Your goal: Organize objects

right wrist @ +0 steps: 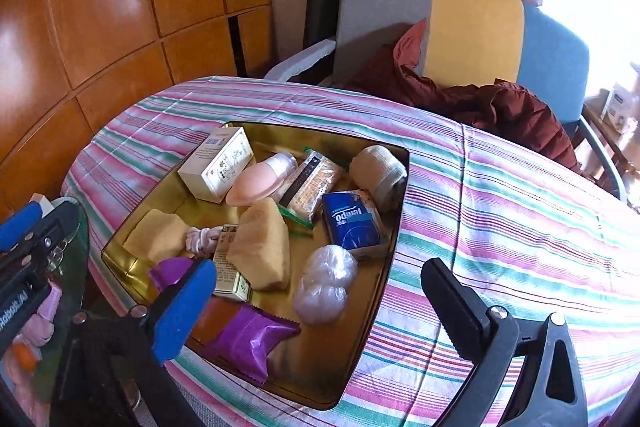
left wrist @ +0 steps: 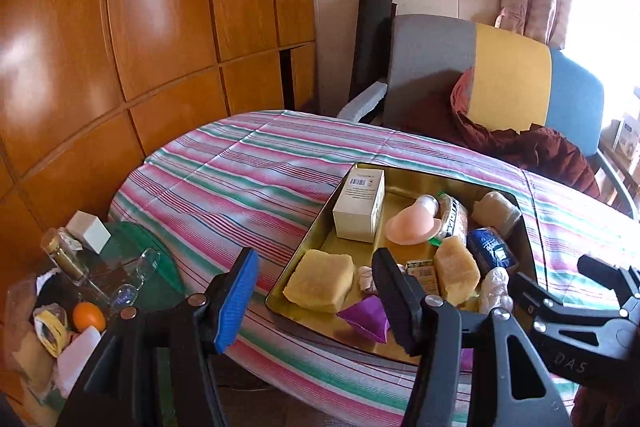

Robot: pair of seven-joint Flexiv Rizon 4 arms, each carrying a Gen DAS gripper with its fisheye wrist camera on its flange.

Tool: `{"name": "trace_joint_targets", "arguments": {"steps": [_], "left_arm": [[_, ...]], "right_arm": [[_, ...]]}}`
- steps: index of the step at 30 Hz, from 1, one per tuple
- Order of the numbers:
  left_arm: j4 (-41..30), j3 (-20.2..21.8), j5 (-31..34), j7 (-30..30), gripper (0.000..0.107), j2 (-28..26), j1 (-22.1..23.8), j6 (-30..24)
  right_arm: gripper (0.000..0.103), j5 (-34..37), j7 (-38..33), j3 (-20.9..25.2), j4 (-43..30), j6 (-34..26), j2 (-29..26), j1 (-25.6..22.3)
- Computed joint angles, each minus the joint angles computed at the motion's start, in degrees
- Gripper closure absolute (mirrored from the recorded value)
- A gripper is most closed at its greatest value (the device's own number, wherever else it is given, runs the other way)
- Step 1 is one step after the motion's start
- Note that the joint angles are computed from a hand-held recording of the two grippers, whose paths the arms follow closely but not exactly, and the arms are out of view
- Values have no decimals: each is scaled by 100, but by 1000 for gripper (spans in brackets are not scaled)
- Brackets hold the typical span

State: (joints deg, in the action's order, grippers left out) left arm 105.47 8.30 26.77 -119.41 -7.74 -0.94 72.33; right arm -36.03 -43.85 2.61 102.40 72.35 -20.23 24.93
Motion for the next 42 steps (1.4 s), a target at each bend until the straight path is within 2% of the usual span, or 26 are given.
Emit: {"name": "trace_joint_targets", "arguments": {"steps": [8, 18, 24, 34, 38, 42], "left_arm": [[3, -84, -316, 216, 47, 27, 57, -264], [28, -141, -542, 416, 47, 31, 71, -473], [-14, -200, -751, 718, 47, -1, 78, -758], [137, -260, -1038, 1222, 47, -8, 37, -502], [265, -332, -1516, 1567, 47, -2, 98, -382], [262, -316, -1636, 1637, 47, -32, 65, -417]], "right_arm": [[0, -335, 467, -115, -14, -295, 67, 84], [0, -489, 633, -7, -89, -743, 92, 100], [0, -382, 711, 62, -116, -798, 88, 45], [0, -769, 1125, -70, -94, -872, 122, 82], [0, -883, 1191, -61, -100, -910, 123, 53], [0, -982, 1250, -58, -88, -911, 131, 35]]}}
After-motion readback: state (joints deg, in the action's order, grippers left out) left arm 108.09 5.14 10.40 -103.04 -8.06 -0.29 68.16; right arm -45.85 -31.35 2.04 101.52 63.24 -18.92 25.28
